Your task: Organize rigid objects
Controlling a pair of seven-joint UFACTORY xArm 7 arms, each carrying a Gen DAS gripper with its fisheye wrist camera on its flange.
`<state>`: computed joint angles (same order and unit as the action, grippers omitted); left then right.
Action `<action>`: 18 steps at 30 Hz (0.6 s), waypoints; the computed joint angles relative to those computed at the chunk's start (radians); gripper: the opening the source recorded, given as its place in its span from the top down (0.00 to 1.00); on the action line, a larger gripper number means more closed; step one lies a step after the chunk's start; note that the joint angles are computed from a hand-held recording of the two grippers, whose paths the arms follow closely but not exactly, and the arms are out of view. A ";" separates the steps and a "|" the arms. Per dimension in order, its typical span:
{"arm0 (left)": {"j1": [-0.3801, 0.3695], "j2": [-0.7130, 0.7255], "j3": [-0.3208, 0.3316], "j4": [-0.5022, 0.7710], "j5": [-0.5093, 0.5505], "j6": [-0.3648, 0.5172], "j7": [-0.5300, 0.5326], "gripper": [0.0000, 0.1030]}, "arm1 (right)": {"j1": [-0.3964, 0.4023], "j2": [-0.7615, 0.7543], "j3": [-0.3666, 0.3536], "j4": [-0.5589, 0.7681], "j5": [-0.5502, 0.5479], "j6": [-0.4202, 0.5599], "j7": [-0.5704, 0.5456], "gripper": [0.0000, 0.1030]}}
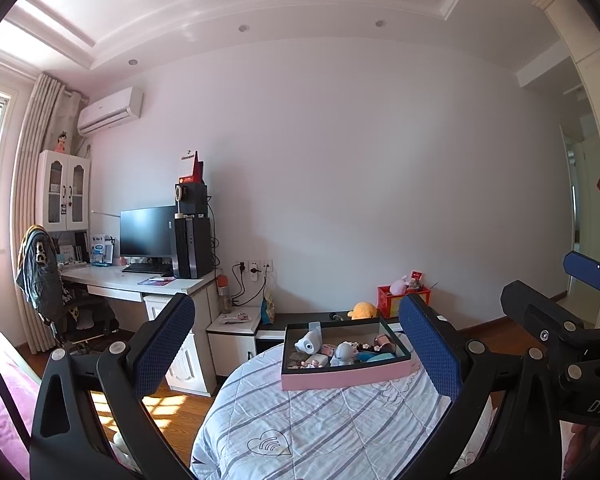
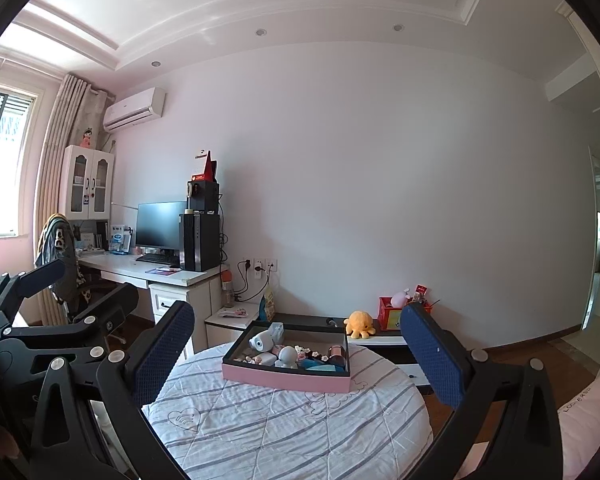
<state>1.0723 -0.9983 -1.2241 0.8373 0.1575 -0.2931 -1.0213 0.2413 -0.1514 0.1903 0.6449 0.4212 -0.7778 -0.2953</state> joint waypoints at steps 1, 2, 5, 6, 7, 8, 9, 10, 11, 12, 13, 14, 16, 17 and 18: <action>0.009 -0.017 -0.006 -0.003 -0.011 -0.009 -0.009 0.00 | 0.000 0.006 0.000 -0.001 0.000 -0.013 0.001 0.00; 0.015 -0.033 -0.009 -0.004 -0.017 -0.011 -0.015 0.00 | 0.000 0.013 0.000 -0.002 -0.002 -0.029 0.001 0.00; 0.028 -0.064 -0.015 -0.002 -0.023 -0.003 -0.031 0.00 | 0.004 0.028 -0.005 -0.004 -0.007 -0.052 0.004 0.00; 0.030 -0.060 -0.017 0.001 -0.017 0.000 -0.032 0.00 | 0.006 0.033 -0.006 0.001 -0.004 -0.049 0.000 0.00; 0.032 -0.054 -0.018 0.003 -0.012 0.000 -0.032 0.00 | 0.008 0.037 -0.007 0.004 -0.003 -0.050 -0.001 0.00; 0.033 -0.050 -0.019 0.005 -0.008 0.001 -0.033 0.00 | 0.011 0.040 -0.008 0.005 -0.001 -0.052 0.000 0.00; 0.033 -0.049 -0.020 0.006 -0.006 0.005 -0.034 0.00 | 0.012 0.043 -0.010 0.006 -0.005 -0.051 0.003 0.00; 0.034 -0.048 -0.021 0.008 -0.004 0.007 -0.035 0.00 | 0.013 0.046 -0.011 0.006 -0.004 -0.052 0.002 0.00; 0.035 -0.047 -0.022 0.009 -0.002 0.008 -0.036 0.00 | 0.015 0.048 -0.012 0.008 -0.002 -0.055 0.001 0.00; 0.037 -0.048 -0.023 0.009 -0.001 0.009 -0.038 0.00 | 0.016 0.052 -0.013 0.009 -0.001 -0.058 -0.001 0.00; 0.038 -0.047 -0.024 0.008 -0.001 0.007 -0.041 0.00 | 0.016 0.054 -0.014 0.012 0.003 -0.056 -0.007 0.00; 0.038 -0.045 -0.024 0.007 0.000 0.005 -0.042 0.00 | 0.017 0.056 -0.015 0.013 0.004 -0.058 -0.008 0.00; 0.039 -0.043 -0.025 0.007 0.002 0.003 -0.044 0.00 | 0.020 0.058 -0.015 0.013 0.010 -0.063 -0.014 0.00; 0.037 -0.041 -0.025 0.006 0.004 0.004 -0.044 0.00 | 0.021 0.059 -0.016 0.014 0.012 -0.062 -0.016 0.00; 0.034 -0.036 -0.024 0.007 0.008 0.008 -0.041 0.00 | 0.022 0.059 -0.016 0.013 0.017 -0.065 -0.019 0.00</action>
